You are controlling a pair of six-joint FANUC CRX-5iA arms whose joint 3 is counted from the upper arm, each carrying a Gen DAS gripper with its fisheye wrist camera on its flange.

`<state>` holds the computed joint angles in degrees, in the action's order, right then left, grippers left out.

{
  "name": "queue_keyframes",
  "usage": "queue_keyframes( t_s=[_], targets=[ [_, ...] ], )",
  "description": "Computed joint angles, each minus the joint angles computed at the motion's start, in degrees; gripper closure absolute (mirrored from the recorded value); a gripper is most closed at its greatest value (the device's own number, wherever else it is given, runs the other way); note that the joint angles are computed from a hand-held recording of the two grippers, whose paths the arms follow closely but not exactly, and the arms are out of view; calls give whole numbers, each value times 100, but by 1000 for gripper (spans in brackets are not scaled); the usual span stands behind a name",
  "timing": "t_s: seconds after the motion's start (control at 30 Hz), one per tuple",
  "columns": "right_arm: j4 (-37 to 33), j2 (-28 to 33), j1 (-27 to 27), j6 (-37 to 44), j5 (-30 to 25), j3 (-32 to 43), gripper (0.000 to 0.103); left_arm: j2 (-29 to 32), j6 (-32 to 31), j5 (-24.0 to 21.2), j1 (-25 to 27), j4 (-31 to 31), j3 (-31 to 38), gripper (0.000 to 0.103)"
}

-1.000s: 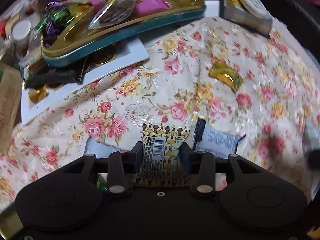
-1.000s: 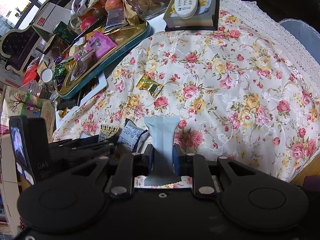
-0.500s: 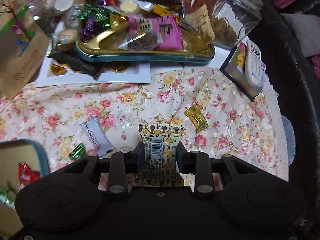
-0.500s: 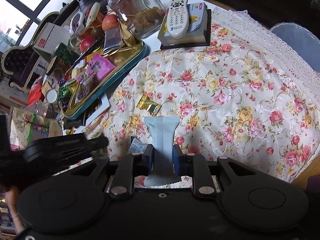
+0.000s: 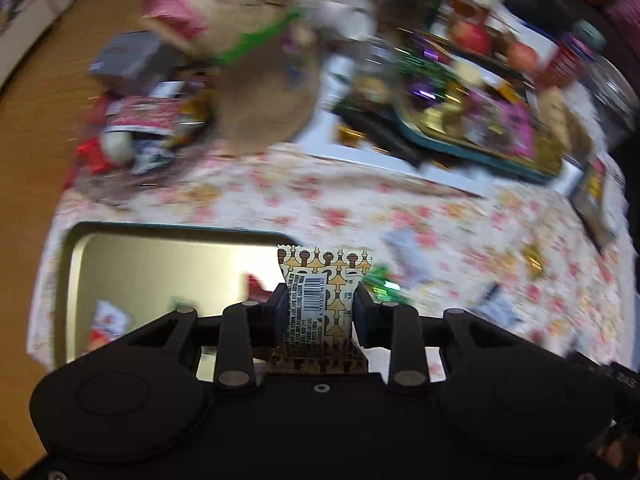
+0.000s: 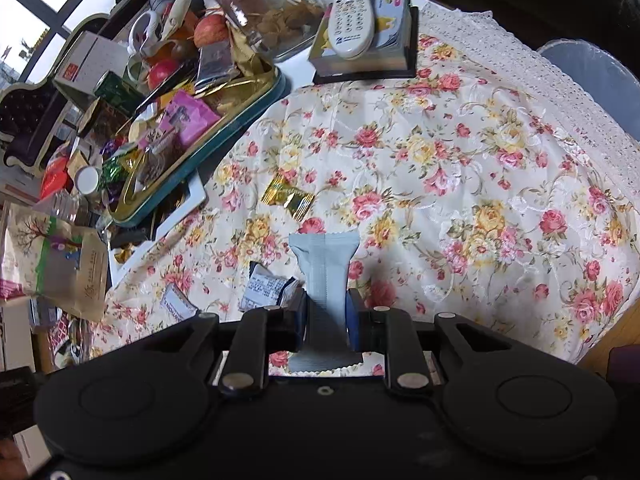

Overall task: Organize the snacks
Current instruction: 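Carry both packets over the gold tray and open both tools to drop them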

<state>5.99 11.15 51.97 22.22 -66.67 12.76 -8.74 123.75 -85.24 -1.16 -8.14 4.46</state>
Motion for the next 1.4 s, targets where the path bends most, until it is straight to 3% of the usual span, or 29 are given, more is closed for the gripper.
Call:
queue_keyframes(
  t_s=[0.17, 0.3, 0.67, 0.83, 1.0, 1.3, 1.4],
  targets=[
    [-6, 219, 131, 145, -91, 245, 81, -380, 212, -501, 564, -512, -183, 62],
    [24, 434, 278, 236, -178, 499, 81, -606, 57, -611, 973, -634, -409, 62],
    [-19, 1038, 789, 739, -358, 1293, 81, -1316, -1431, -284, 2674, 658, -1428, 61],
    [37, 1111, 1049, 1103, -143, 1474, 81, -1363, -1205, -279, 2636, 318, -1299, 61],
    [-74, 1113, 1281, 1630, 143, 1623, 81, -1420, -1417, -207, 2900, 723, -1426, 61],
    [-659, 1250, 1509, 2312, 255, 1990, 80, -1276, -1480, -179, 2562, 682, -1362, 60],
    [-874, 1187, 1542, 2503, 529, 1932, 75, -1286, -1457, -112, 2521, 691, -1349, 59]
  ],
)
